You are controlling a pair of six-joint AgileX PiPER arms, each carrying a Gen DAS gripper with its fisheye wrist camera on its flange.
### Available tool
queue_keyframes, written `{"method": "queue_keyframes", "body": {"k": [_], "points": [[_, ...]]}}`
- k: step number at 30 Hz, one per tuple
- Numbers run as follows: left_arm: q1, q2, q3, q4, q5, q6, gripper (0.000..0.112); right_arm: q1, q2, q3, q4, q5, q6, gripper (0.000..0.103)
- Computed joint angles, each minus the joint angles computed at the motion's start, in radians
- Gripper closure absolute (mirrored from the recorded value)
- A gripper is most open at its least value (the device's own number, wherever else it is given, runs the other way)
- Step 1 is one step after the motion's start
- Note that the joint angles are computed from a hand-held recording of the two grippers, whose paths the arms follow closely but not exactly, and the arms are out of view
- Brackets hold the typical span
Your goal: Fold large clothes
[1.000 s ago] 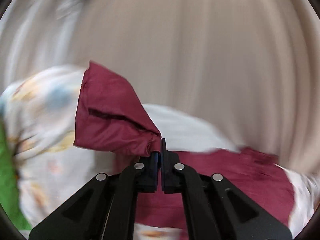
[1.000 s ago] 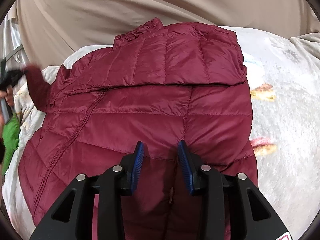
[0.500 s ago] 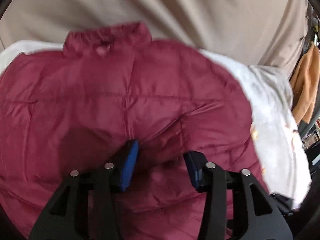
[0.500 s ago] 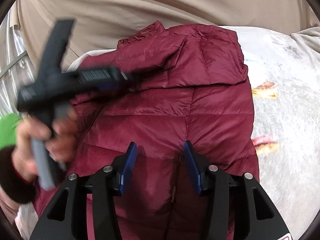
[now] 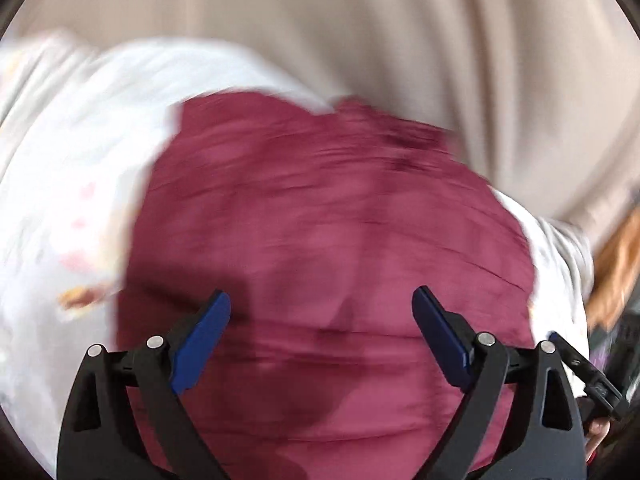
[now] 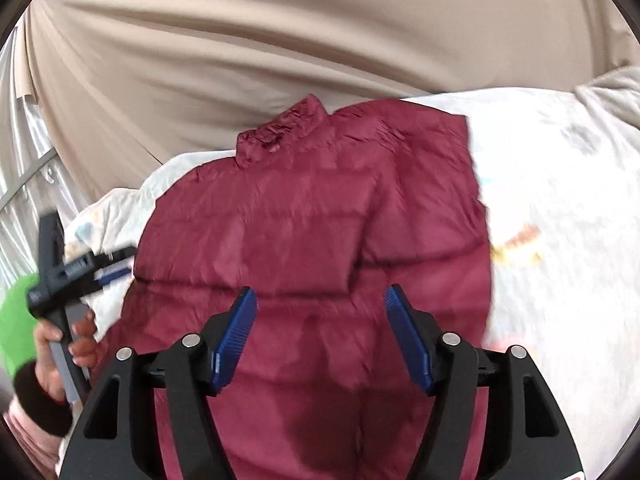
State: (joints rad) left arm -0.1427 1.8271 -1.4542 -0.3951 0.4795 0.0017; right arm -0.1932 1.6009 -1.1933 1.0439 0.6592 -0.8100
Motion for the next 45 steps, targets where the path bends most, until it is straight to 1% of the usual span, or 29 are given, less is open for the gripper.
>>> {"method": "queue_keyframes", "body": {"k": [2,5,7,8,9,10,11,12,13,15,17,18,19,21,23,24,25,26,28,31,33,34,35,36,37,38,40,42,45], "points": [[0.083,0.018,0.022,-0.089,0.022,0.021,0.024,0.029,0.073,-0.112,-0.104,0.013,0.137,0.038],[0.146,0.061,0.011,-0.176,0.045,0.054,0.026,0.063,0.193,-0.26,-0.241,0.049,0.367,0.04],[0.16,0.09,-0.006,-0.227,0.054,0.084,0.033,0.075,0.244,-0.315,-0.269,0.075,0.443,0.059],[0.161,0.098,-0.017,-0.222,0.051,0.076,0.038,0.092,0.269,-0.356,-0.308,0.094,0.488,0.075],[0.158,0.103,-0.029,-0.205,0.048,0.062,0.053,0.104,0.276,-0.377,-0.338,0.096,0.508,0.095],[0.159,0.11,-0.046,-0.205,0.053,0.066,0.072,0.129,0.271,-0.403,-0.385,0.083,0.521,0.099],[0.158,0.117,-0.065,-0.202,0.057,0.063,0.084,0.149,0.25,-0.402,-0.417,0.041,0.522,0.099],[0.16,0.12,-0.084,-0.217,0.06,0.069,0.104,0.167,0.209,-0.39,-0.427,-0.019,0.492,0.1],[0.161,0.117,-0.097,-0.237,0.054,0.082,0.107,0.174,0.178,-0.384,-0.398,-0.053,0.442,0.1],[0.15,0.083,-0.088,-0.247,0.002,0.091,0.11,0.157,0.112,-0.376,-0.228,-0.11,0.277,0.101],[0.111,0.039,-0.068,-0.129,-0.095,0.014,0.11,0.115,0.072,-0.37,-0.038,-0.119,0.127,0.101],[0.101,0.032,-0.061,-0.083,-0.122,-0.013,0.11,0.101,0.069,-0.366,0.012,-0.118,0.088,0.101],[0.087,0.042,-0.081,-0.005,-0.12,-0.072,0.11,0.078,0.092,-0.384,0.023,-0.107,0.089,0.101],[0.064,0.106,-0.145,0.106,-0.064,-0.142,0.11,0.069,0.177,-0.431,-0.076,-0.101,0.209,0.101],[0.035,0.183,-0.209,0.249,-0.008,-0.25,0.11,0.079,0.313,-0.501,-0.276,-0.077,0.392,0.101],[0.024,0.23,-0.235,0.286,0.007,-0.282,0.11,0.085,0.374,-0.53,-0.349,-0.059,0.45,0.101],[0.017,0.245,-0.223,0.3,-0.018,-0.292,0.11,0.091,0.419,-0.534,-0.381,-0.05,0.471,0.102],[0.009,0.242,-0.203,0.332,-0.049,-0.316,0.11,0.097,0.423,-0.51,-0.373,-0.078,0.456,0.102],[0.002,0.234,-0.191,0.369,-0.064,-0.345,0.109,0.097,0.41,-0.474,-0.322,-0.105,0.417,0.103],[0.014,0.239,-0.189,0.285,-0.08,-0.284,0.108,0.078,0.419,-0.5,-0.297,-0.057,0.418,0.101],[0.015,0.23,-0.166,0.264,-0.103,-0.27,0.108,0.06,0.386,-0.469,-0.291,-0.071,0.46,0.097],[0.016,0.223,-0.15,0.263,-0.114,-0.268,0.108,0.051,0.344,-0.424,-0.316,-0.116,0.505,0.094],[0.027,0.196,-0.105,0.237,-0.13,-0.234,0.108,0.062,0.269,-0.338,-0.319,-0.201,0.523,0.084],[0.025,0.195,-0.1,0.243,-0.137,-0.24,0.108,0.081,0.216,-0.29,-0.305,-0.251,0.501,0.084],[0.024,0.197,-0.106,0.254,-0.133,-0.251,0.108,0.098,0.188,-0.272,-0.27,-0.262,0.443,0.084],[0.021,0.194,-0.101,0.267,-0.137,-0.264,0.108,0.14,0.172,-0.294,-0.275,-0.232,0.402,0.084],[0.016,0.195,-0.102,0.282,-0.139,-0.28,0.108,0.219,0.201,-0.398,-0.37,-0.137,0.419,0.085],[0.021,0.188,-0.089,0.254,-0.145,-0.255,0.108,0.324,0.273,-0.526,-0.464,-0.07,0.466,0.086],[0.029,0.186,-0.077,0.182,-0.157,-0.2,0.108,0.417,0.4,-0.687,-0.56,0.01,0.548,0.092]]}}
